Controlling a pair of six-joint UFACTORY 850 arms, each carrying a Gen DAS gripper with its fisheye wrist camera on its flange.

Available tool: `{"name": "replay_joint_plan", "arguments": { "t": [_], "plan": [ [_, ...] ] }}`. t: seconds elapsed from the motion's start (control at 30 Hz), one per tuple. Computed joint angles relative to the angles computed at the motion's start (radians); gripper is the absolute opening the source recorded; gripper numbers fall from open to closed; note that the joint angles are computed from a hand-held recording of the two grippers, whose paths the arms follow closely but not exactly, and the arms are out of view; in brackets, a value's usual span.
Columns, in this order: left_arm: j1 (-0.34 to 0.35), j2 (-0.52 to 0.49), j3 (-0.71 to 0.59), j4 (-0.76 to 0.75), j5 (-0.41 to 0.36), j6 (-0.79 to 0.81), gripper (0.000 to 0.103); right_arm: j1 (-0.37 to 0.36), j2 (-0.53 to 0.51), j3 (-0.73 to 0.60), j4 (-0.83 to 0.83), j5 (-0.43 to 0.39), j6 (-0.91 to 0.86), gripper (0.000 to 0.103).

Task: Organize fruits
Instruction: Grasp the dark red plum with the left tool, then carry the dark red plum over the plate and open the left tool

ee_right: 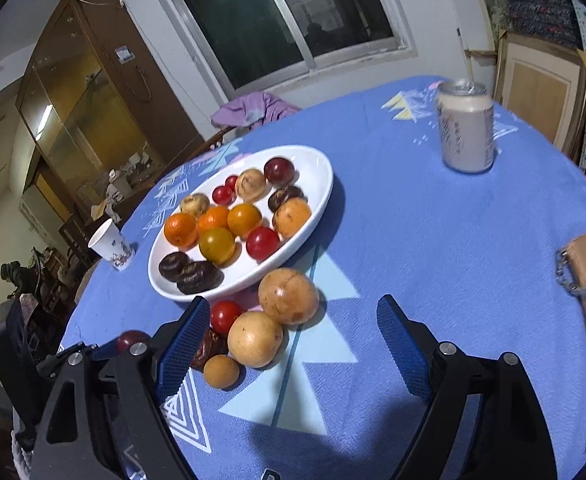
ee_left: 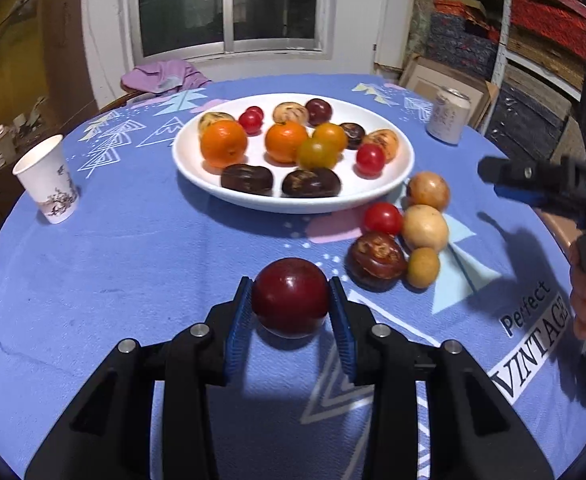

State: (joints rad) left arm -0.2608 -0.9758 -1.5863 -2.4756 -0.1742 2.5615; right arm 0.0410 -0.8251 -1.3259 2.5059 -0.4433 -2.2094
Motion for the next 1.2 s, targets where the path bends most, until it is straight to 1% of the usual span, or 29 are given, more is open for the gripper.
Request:
{"name": "replay_joint_plan", "arguments": {
  "t": [0.03,0.1,0.27,0.3,0.33,0.43,0.5,0.53,0.6,0.67,0.73,0.77,0.83,0.9,0.97,1.07,1.1,1.13,1.17,1.2],
  "plan": [
    [0.002,-0.003,-0.005,0.040,0.006,-0.045,0.037,-0.003,-0.010,-0.012,-0.046,-0.005,0.056,0.081],
    [0.002,-0.011,-0.018,0.118,0.019,-0.123,0.037,-0.006,-0.021,-0.024,-0.105,-0.010,0.122,0.079],
    [-0.002,-0.011,-0.015,0.125,0.022,-0.109,0.038,-0.005,-0.048,-0.059,-0.187,-0.009,0.223,0.079],
    [-0.003,-0.011,-0.015,0.127,0.024,-0.109,0.038,-0.006,-0.059,-0.075,-0.227,-0.009,0.271,0.076],
    [-0.004,-0.013,-0.017,0.131,0.028,-0.110,0.038,-0.007,-0.071,-0.092,-0.272,-0.011,0.324,0.071],
    [-0.007,-0.018,-0.023,0.177,0.036,-0.155,0.038,-0.012,-0.099,-0.130,-0.389,-0.019,0.461,0.065],
    [-0.008,-0.020,-0.027,0.209,0.040,-0.183,0.038,-0.012,-0.115,-0.151,-0.436,-0.016,0.518,0.064],
    [-0.009,-0.021,-0.027,0.210,0.043,-0.182,0.038,-0.012,-0.120,-0.158,-0.441,-0.016,0.529,0.064],
    [-0.013,-0.021,-0.025,0.142,0.048,-0.109,0.038,-0.011,-0.129,-0.172,-0.441,-0.014,0.540,0.062],
    [-0.014,-0.020,-0.023,0.115,0.048,-0.079,0.038,-0.012,-0.145,-0.192,-0.465,-0.020,0.580,0.056],
    [-0.014,-0.021,-0.024,0.120,0.048,-0.084,0.038,-0.016,-0.158,-0.206,-0.502,-0.029,0.630,0.048],
    [-0.014,-0.021,-0.024,0.120,0.048,-0.082,0.038,-0.016,-0.162,-0.211,-0.491,-0.027,0.622,0.046],
    [-0.014,-0.023,-0.026,0.104,0.047,-0.061,0.038,-0.016,-0.164,-0.213,-0.482,-0.028,0.609,0.045],
    [-0.013,-0.024,-0.027,0.117,0.044,-0.073,0.038,-0.017,-0.161,-0.204,-0.465,-0.040,0.597,0.044],
    [-0.010,-0.023,-0.026,0.175,0.037,-0.135,0.038,-0.013,-0.143,-0.179,-0.404,-0.031,0.520,0.044],
    [-0.001,-0.019,-0.021,0.317,0.011,-0.286,0.038,-0.010,-0.108,-0.130,-0.324,-0.040,0.412,0.044],
    [0.001,-0.016,-0.017,0.314,0.003,-0.284,0.038,-0.008,-0.094,-0.109,-0.286,-0.040,0.361,0.044],
    [0.000,-0.013,-0.012,0.270,0.002,-0.240,0.038,-0.005,-0.082,-0.092,-0.249,-0.038,0.311,0.044],
    [-0.001,-0.008,-0.004,0.194,-0.001,-0.163,0.038,-0.005,-0.076,-0.083,-0.227,-0.035,0.283,0.044],
    [-0.002,-0.005,-0.001,0.156,-0.006,-0.128,0.038,-0.003,-0.071,-0.076,-0.203,-0.028,0.255,0.044]
  ]
}}
